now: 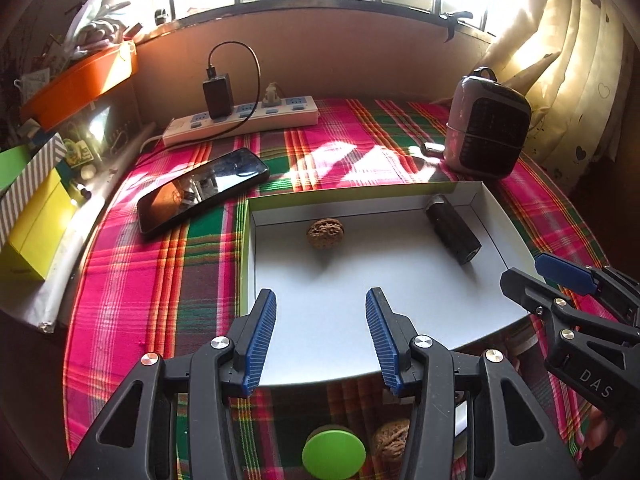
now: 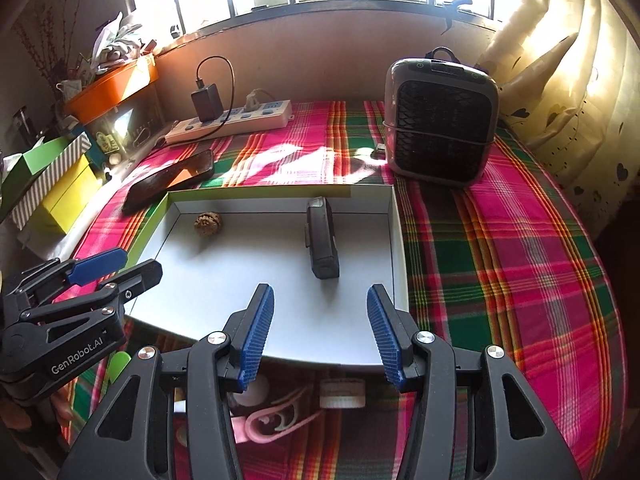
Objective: Organize objects
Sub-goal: 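Withdraw both tools from the box back toward the remaining objects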
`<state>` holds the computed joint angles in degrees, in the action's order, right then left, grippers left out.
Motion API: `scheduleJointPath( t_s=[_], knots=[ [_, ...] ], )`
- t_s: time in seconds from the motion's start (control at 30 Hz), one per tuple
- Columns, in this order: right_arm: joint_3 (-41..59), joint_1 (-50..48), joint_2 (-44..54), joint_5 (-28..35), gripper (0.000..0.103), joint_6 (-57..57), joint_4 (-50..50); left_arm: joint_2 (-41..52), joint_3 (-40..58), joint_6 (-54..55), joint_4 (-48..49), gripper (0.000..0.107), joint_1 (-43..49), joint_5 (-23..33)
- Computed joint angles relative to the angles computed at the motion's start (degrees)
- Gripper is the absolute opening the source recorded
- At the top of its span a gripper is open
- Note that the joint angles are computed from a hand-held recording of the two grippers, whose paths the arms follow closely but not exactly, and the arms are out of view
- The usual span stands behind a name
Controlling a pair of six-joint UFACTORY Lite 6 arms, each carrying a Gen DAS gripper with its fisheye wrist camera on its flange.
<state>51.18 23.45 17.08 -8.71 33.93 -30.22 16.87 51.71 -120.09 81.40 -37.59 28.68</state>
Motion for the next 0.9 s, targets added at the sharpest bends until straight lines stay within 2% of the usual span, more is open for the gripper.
scheduleJointPath(
  t_s=[0.1,0.17,0.23,0.33,0.4,0.63,0.83,0.9],
  knots=[
    [-4.41,-0.1,-4.19,-1.1,0.05,-4.18,5.14,-3.3,-3.6,-3.25,1.26,0.046,-2.92,2.35],
    [-7.8,0.16,-7.15,-1.95,0.05,-10.47,12.27,-5.53,-6.12,-6.14,2.73,0.046,-4.91,3.53],
    [-10.64,0.22,-9.56,-2.76,0.05,-11.91,14.49,-7.66,-8.77,-9.36,4.18,0.046,-6.01,3.04],
    [-14.18,0.25,-12.1,-3.32,0.05,-15.23,17.95,-9.22,-11.29,-10.6,3.3,0.046,-8.78,5.62],
    [-16.47,-0.16,-13.5,-3.82,0.05,-18.83,21.62,-11.57,-14.25,-13.46,5.22,0.045,-9.6,4.69],
    [-20.78,-3.16,-15.4,-5.24,0.05,-14.66,17.1,-15.41,-21.31,-20.6,7.58,0.046,-13.31,5.88],
    [-21.92,-4.49,-14.27,-7.66,0.051,-7.4,8.3,-17.53,-26.06,-28.89,11.46,0.046,-14.68,4.24],
    [-21.63,-3.91,-13.44,-8.16,0.054,-6.88,7.72,-18.91,-27.83,-33.12,14.64,0.049,-14.86,3.51]
  ],
)
